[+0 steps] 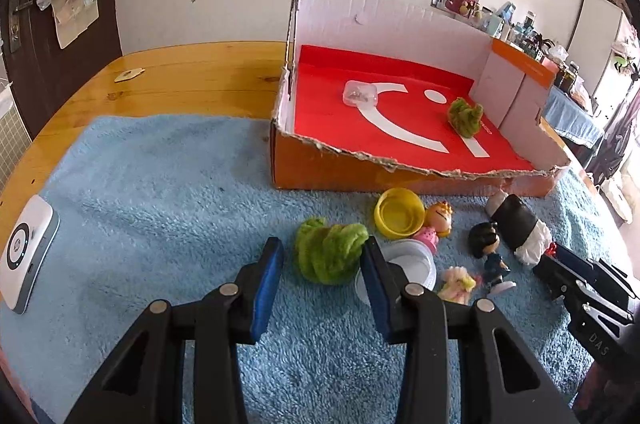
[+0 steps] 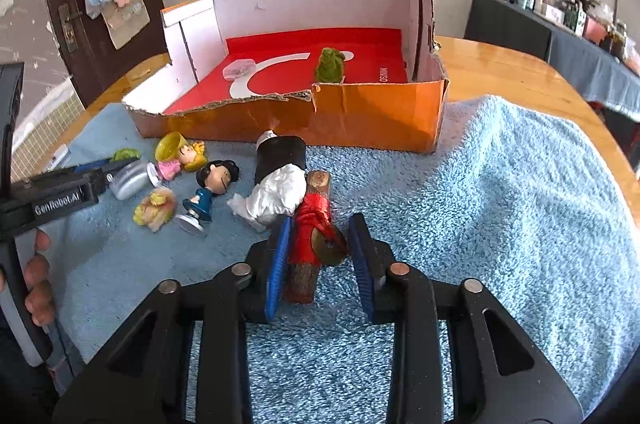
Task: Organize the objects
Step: 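Close left gripper on the light green yarn while right gripper closes on the red doll, then carry the light green yarn with left gripper while right gripper carries the red doll into the box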
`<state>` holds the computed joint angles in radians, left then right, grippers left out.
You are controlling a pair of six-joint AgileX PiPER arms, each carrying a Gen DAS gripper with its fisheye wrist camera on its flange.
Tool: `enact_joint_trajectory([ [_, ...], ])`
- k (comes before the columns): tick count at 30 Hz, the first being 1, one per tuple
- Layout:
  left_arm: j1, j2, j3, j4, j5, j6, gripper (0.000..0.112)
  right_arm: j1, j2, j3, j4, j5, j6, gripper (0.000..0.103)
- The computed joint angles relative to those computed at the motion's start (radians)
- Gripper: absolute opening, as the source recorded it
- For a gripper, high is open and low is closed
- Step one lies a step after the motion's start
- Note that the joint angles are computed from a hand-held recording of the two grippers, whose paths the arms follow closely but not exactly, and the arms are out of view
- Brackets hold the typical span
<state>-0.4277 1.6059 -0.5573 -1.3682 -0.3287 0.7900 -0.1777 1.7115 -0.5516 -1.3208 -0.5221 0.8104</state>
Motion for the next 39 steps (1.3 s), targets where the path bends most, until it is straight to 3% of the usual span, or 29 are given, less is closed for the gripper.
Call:
enact_joint_trajectory([
  [2, 0.0, -0.002, 0.001, 0.001, -0.001, -0.001, 0.043, -0.002, -0.002, -0.001, -0.006, 0.0, 0.003, 0.022],
  [5, 0.004, -0.009, 0.006, 0.025, 0.015, -0.02, 0.033, -0.012, -0.002, -0.003, -0.028, -0.011, 0.026, 0.021],
  [19, -0.027, -0.056, 0.025, -0.002, -0.003, 0.001, 0.032, -0.055, -0.08, 0.017, -0.09, -0.08, 0.085, 0.021],
  [39, -0.077, -0.107, -0.049, -0.195, -0.034, 0.238, 0.032, -0.011, -0.135, -0.033, -0.151, -0.13, 0.193, 0.021],
])
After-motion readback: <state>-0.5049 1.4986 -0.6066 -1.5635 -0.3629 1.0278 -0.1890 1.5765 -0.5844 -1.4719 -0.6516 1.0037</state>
